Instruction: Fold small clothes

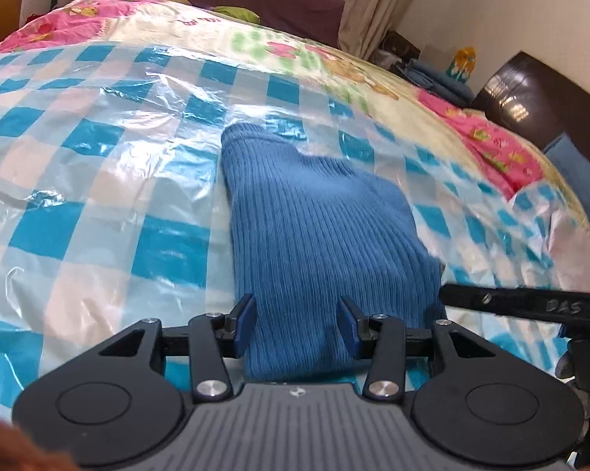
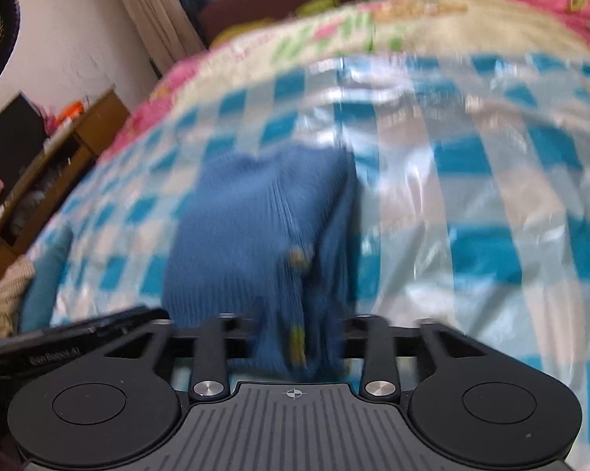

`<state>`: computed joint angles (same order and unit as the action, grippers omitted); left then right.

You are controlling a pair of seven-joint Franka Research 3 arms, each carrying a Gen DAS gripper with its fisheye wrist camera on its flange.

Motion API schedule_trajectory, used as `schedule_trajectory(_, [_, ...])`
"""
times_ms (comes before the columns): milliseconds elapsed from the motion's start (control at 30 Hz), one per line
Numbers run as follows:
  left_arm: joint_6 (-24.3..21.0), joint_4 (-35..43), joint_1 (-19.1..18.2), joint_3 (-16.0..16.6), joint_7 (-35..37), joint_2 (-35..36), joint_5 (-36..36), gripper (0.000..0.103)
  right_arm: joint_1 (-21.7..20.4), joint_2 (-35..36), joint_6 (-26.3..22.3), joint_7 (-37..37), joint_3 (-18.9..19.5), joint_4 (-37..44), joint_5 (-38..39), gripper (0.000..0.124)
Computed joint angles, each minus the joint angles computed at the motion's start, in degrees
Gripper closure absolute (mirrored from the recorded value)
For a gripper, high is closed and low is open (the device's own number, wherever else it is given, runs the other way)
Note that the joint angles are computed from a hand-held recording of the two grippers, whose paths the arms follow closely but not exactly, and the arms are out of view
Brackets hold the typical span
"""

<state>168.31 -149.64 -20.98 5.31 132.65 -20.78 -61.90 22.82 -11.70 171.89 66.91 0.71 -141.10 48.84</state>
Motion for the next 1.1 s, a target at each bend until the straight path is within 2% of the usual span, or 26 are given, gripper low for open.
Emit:
schedule_trajectory(33, [-0.02, 0.72, 0.15, -0.04, -0.43, 0.86, 0.15, 0.055, 0.02, 1.19, 0.73, 0.24, 0.13, 1.01, -0.06, 0.063])
schedule_trajectory(133, [-1.57, 3.09, 0.69, -0.07, -0.64, 3.49, -0.75, 0.051, -1.32, 6.19, -0.47, 3.04, 0.57, 5.18, -1.64, 0.063])
schedule_trajectory(167, [-1.65, 3.78, 1.28, -0.71, -1.02, 4.49, -1.12, 0.051, -1.58, 7.93, -0.27, 8.14, 0.29, 6.04, -6.61, 0.063])
schedule_trajectory(200, [-1.08, 4.16, 1.76, -1.51, -0.86, 5.15, -1.64, 0.05, -3.79, 9.44, -0.3, 10.53, 2.01, 6.82, -9.08, 0.063])
schedule_trajectory(233, [-0.16, 4.41, 1.98, -2.12, 0.15, 5.62, -2.57, 0.047, -4.11, 10.63, -1.0, 9.5, 2.03, 7.7, -7.53, 0.063])
schedule_trajectory(333, [0.07, 5.01, 3.04, -3.12, 2.64, 6.62, -4.6, 0.042, -5.42, 12.44, -5.16, -0.98, 2.5, 10.23, 7.07, 0.064])
schedule_trajectory(467, [-4.23, 5.47, 5.33, -2.82, 6.03, 6.49, -9.97, 0.04, -6.8, 11.22, -9.13, -11.68, 2.67, 10.06, 18.04, 0.064])
schedule_trajectory(533, [-5.21, 5.93, 6.59, -3.63, 6.89, 7.18, -11.56, 0.036, -7.2, 11.61, -10.88, -13.5, 2.52, 10.4, 20.27, 0.063])
schedule_trajectory(567, [-5.54, 6.43, 7.4, -4.48, 6.05, 8.06, -10.59, 0.034, -7.37, 12.08, -11.43, -14.27, 2.53, 10.74, 21.46, 0.063])
schedule_trajectory(633, [-9.02, 8.03, 9.25, -5.6, 3.78, 10.23, -7.36, 0.032, -7.82, 12.63, -12.89, -15.45, 2.55, 11.42, 23.61, 0.061])
schedule_trajectory(700, [-9.38, 8.89, 10.45, -6.94, 3.02, 11.5, -7.11, 0.031, -7.93, 13.27, -13.06, -14.51, 2.84, 12.05, 23.5, 0.063])
schedule_trajectory(733, [-9.51, 8.98, 10.95, -7.48, 2.78, 11.52, -6.76, 0.032, -7.99, 13.36, -13.33, -14.46, 2.98, 12.12, 23.91, 0.069])
schedule_trajectory(767, [-9.41, 8.75, 11.32, -7.93, 2.7, 11.18, -6.44, 0.034, -8.11, 13.48, -14.14, -14.52, 3.05, 12.27, 24.62, 0.077])
schedule_trajectory(867, [-10.65, 7.63, 11.9, -7.93, 3.53, 9.59, -6.21, 0.041, -8.25, 12.11, -15.34, -14.39, 3.12, 11.31, 24.93, 0.086])
schedule_trajectory(1000, [-14.47, 5.98, 12.76, -6.71, 3.55, 6.67, -6.21, 0.05, -7.79, 8.67, -17.1, -14.23, 2.76, 8.88, 24.96, 0.09])
schedule_trajectory(1100, [-17.7, 2.71, 13.34, -5.59, 2.49, 1.78, -3.71, 0.053, -7.22, 4.47, -20.42, -13.17, 2.1, 5.62, 24.06, 0.09])
